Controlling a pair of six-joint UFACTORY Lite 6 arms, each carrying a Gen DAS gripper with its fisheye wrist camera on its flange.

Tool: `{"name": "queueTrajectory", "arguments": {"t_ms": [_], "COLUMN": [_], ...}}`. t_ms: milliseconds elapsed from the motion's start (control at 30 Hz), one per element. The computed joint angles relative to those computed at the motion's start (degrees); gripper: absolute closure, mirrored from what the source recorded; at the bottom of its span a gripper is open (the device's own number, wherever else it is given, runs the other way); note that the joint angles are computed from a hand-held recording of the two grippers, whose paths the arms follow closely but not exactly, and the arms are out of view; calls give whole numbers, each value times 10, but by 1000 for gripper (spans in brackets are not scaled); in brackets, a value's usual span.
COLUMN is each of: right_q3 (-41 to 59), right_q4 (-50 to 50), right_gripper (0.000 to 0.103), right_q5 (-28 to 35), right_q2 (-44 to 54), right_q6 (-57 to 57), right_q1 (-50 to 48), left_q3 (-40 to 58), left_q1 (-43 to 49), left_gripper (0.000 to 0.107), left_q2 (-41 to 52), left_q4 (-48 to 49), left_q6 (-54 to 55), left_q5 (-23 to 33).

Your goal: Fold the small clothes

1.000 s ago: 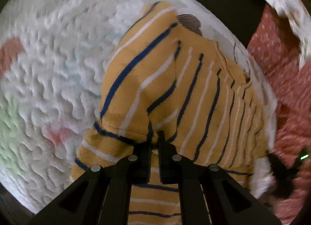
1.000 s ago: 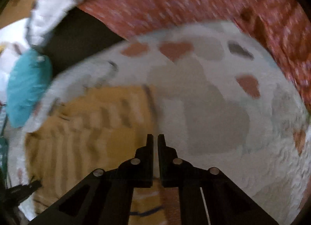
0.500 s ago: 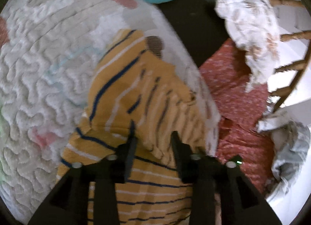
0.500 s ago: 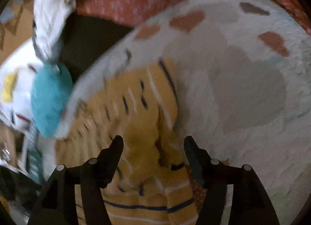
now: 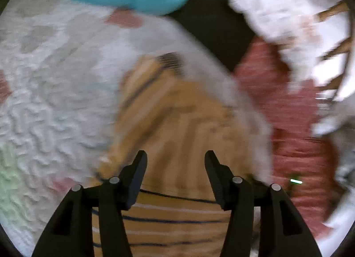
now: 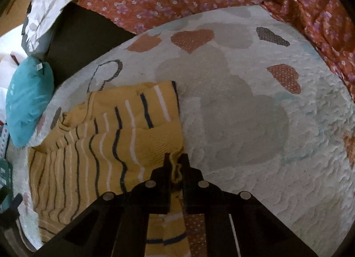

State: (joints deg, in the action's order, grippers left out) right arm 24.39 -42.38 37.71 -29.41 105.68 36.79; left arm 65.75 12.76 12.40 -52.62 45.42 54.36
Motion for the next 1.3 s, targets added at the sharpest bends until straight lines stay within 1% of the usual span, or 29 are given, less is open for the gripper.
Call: {"name": "queueTrajectory", "arguments": {"t_ms": [33,67,100,167,200,267,300,367,400,433,467,533,600,633,667,700,767,833,867,967,1033,1067,1133,1167,1233,1300], "right_q3": [6,11,10,-4,-12,-31,-34,-21,-7,11,30,68,111,127,154,177,227,277,300,343,351,346,319,303,300,312], "right_q4": [-7,-15,-16,-14,-8,-2,1,3,2,2,4,2,7,14,29,44,87,139,157,197,236,260,288,301,322,367], "right_gripper": [96,95,93,81,72,70,70,70,68,64,61,54,50,50,50,50,50,50,50,48,45,44,35,34,34,34], "right_q5": [5,5,1,-9,-10,-4,11,73,107,138,163,203,238,238,226,217,215,236,256,305,333,338,330,328,339,356], "right_q2": [10,22,23,7,-6,-47,-65,-93,-94,-88,-75,-37,33,67,123,167,253,333,365,402,409,408,386,367,354,365], "right_q6": [3,7,7,15,18,44,54,77,93,111,129,171,223,234,235,228,204,187,198,211,233,251,313,351,386,379], "right_q1": [6,6,4,-3,-11,-7,6,74,119,168,216,307,399,427,457,475,505,541,572,629,663,680,721,742,764,771], "left_q3": [6,9,10,7,3,-8,-17,-43,-51,-55,-60,-71,-76,-79,-84,-98,-141,-181,-205,-279,-312,-318,-336,-341,-350,-351], "left_q1": [-21,-34,-46,-57,-66,-75,-72,-51,-35,-24,-8,31,94,119,144,166,195,225,241,292,329,346,370,380,398,409], "left_gripper": [55,58,67,68,67,63,61,60,58,54,54,54,54,54,54,54,53,53,53,53,53,53,53,53,53,52], "left_q2": [13,23,32,25,16,0,-8,-29,-35,-39,-40,-37,-26,-20,-19,-29,-68,-105,-129,-198,-227,-226,-224,-218,-212,-203], "left_q4": [40,73,97,111,121,122,113,98,94,96,99,105,99,89,83,84,119,128,141,185,210,221,247,260,279,286], "left_q6": [-41,-74,-100,-107,-109,-106,-94,-63,-51,-48,-45,-37,-7,9,24,37,64,109,132,187,218,227,230,231,237,243], "left_q5": [-31,-53,-69,-84,-94,-101,-98,-86,-76,-68,-58,-36,11,32,50,54,26,28,28,21,28,35,32,29,27,29]}}
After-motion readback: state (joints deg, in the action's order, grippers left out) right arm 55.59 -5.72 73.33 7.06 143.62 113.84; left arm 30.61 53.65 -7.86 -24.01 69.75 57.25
